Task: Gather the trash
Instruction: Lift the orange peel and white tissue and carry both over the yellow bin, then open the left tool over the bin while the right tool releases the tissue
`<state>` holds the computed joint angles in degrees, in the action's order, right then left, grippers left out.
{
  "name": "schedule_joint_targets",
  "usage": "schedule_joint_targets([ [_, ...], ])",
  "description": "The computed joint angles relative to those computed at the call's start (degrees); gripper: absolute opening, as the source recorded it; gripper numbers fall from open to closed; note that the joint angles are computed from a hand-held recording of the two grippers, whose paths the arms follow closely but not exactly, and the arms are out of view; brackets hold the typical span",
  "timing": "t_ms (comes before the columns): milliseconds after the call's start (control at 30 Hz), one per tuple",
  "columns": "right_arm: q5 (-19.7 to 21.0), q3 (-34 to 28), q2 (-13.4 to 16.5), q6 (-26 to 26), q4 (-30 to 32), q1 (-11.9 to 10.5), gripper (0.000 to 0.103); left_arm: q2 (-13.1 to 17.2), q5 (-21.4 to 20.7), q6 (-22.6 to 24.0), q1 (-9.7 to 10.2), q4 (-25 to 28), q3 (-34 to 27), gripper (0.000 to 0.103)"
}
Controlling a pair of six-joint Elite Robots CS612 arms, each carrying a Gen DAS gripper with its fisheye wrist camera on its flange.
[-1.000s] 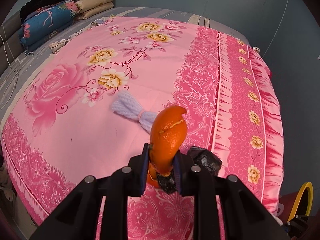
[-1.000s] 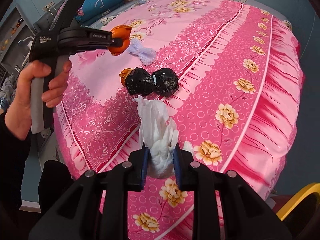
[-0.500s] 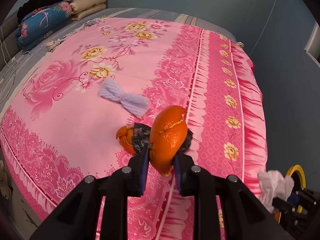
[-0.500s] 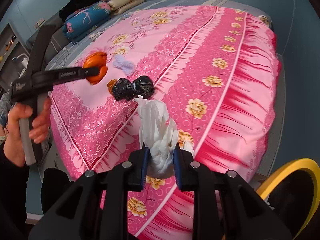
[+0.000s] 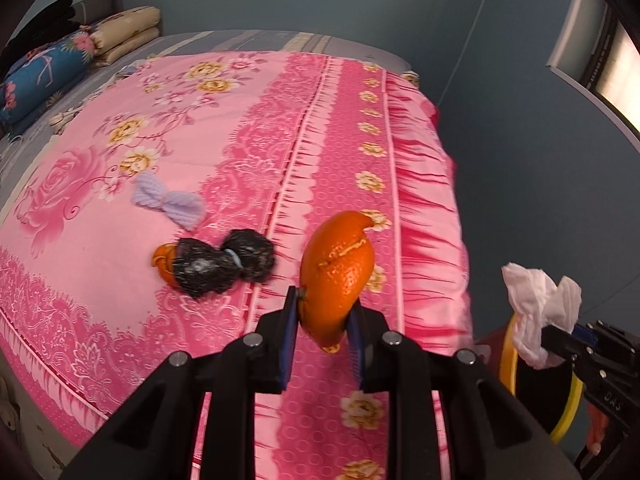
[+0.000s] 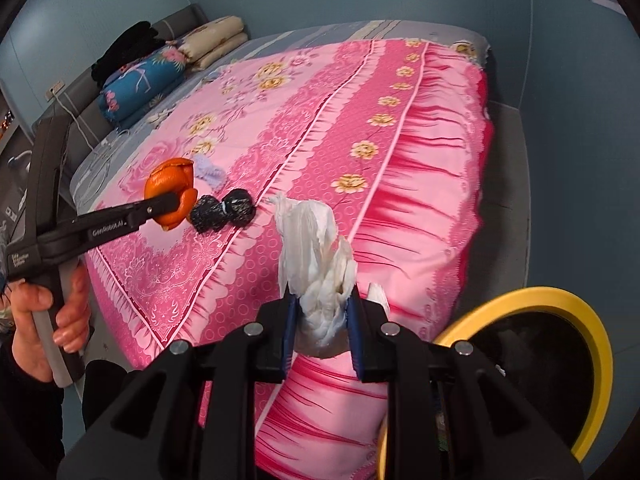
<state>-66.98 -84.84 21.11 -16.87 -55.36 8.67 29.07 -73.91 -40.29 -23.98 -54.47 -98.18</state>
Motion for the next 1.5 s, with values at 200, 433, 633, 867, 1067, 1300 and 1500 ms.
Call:
schedule_joint_targets([
  [200, -0.52, -1.61, 0.02, 2.07, -0.31, -1.83, 0.022, -0.26, -1.60, 1.80, -2.41, -2.85, 0.86, 0.021],
  [433, -1.63, -3.76, 0.21, 5.02, -0.87, -3.81, 0.022, -0.60, -4.30, 3.70, -4.52, -6.55, 2.32, 0.021],
  [633, -3.25, -5.08, 0.33, 6.66, -0.60, -5.27, 0.022, -0.93, -6.04, 5.93, -6.30, -8.88, 3.71, 0.021],
  [867, -4.04, -6.18, 0.82, 9.35, 0.49, -7.27, 0.022, -1.15, -8.50, 7.47, -7.90, -10.70, 5.51, 0.022],
  [1067, -4.22, -7.12, 1.65, 11.70, 0.97, -9.00, 0.023, -1.17, -9.92, 8.27, -8.99, -10.76, 6.94, 0.022],
  [1300, -2.48, -8.44, 2.48, 13.71, 0.88, -10.92, 0.023, -1.70, -10.72, 10.29, -10.36, -11.09, 8.80, 0.023],
  [1500, -1.46, -9.99, 2.88, 14.88, 0.03, -12.10, 0.027, -1.92, -11.81, 11.41, -11.12, -12.10, 9.45, 0.025],
])
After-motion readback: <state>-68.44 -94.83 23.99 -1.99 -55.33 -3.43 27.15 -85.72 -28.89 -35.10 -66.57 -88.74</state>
